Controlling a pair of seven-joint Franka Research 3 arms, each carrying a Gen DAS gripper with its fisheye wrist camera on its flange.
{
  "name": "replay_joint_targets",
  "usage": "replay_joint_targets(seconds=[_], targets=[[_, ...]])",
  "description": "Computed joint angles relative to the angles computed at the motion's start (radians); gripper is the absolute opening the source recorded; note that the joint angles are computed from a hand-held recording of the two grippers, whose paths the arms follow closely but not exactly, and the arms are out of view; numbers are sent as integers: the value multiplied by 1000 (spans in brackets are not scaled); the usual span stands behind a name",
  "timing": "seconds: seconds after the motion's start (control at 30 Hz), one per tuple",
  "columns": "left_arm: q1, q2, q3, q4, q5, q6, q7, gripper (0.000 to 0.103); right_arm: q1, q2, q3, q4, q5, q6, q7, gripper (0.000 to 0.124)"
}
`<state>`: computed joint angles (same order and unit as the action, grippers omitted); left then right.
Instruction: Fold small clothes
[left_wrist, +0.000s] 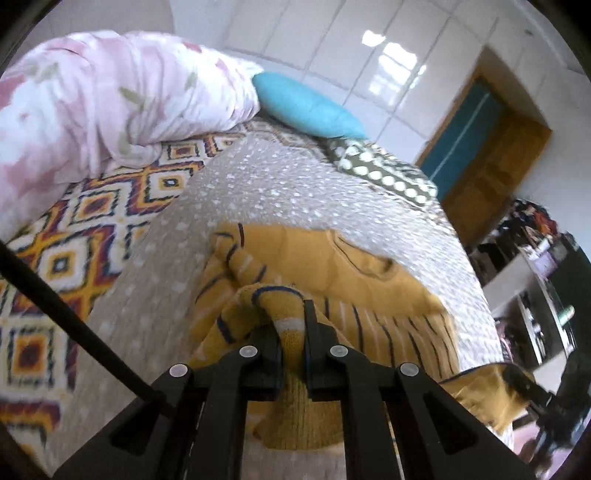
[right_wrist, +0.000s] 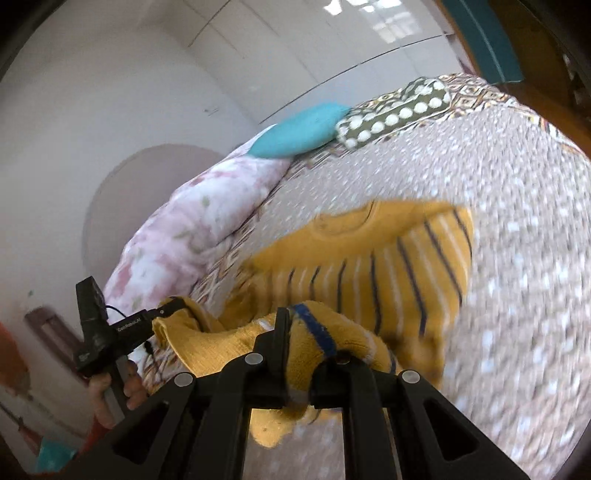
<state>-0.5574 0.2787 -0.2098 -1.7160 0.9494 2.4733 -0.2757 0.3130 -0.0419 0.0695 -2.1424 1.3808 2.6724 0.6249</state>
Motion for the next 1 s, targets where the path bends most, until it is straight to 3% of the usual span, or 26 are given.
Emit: replay_joint_targets(seconds=[0.27,0.43,0.57,0.6,0.7,0.73,0.77,0.8,0.83,0.87,0.9,1.0], targets=[[68,158,33,146,-210,49,181,8,-65,271,20,257,-173,-31,223,11],[96,211,53,168,-313,140,242,12,-108,406,49,389,-272,-53,389,15],[126,240,55,165,-401,252,277,18,-152,505,87,504,-282,-76,473,59],[123,243,64,164,-410,270,276,22,-164,530,97,532,-269,-72,496,66],[124,249,76,153,-441,329,283,36,-197,580,122,588,-248,-86,550,67],[109,244,102,138,-441,365,258,48,-199,597,122,607,-261,-89,579,67],[68,227,164,117,-395,383,169,57,-197,609,120,620,-279,-83,603,67],[36,210,211,101,-355,381,100,72,-194,617,119,629,-300,-73,619,67],[7,192,256,84,-302,381,20,80,-189,620,115,636,-328,-61,631,67],[-8,174,286,61,-250,390,-61,81,-186,623,113,642,-356,-52,641,67],[4,165,281,45,-244,402,-80,81,-184,624,113,647,-380,-45,650,67],[65,133,224,-7,-249,419,-72,81,-184,604,112,632,-438,-13,663,69]])
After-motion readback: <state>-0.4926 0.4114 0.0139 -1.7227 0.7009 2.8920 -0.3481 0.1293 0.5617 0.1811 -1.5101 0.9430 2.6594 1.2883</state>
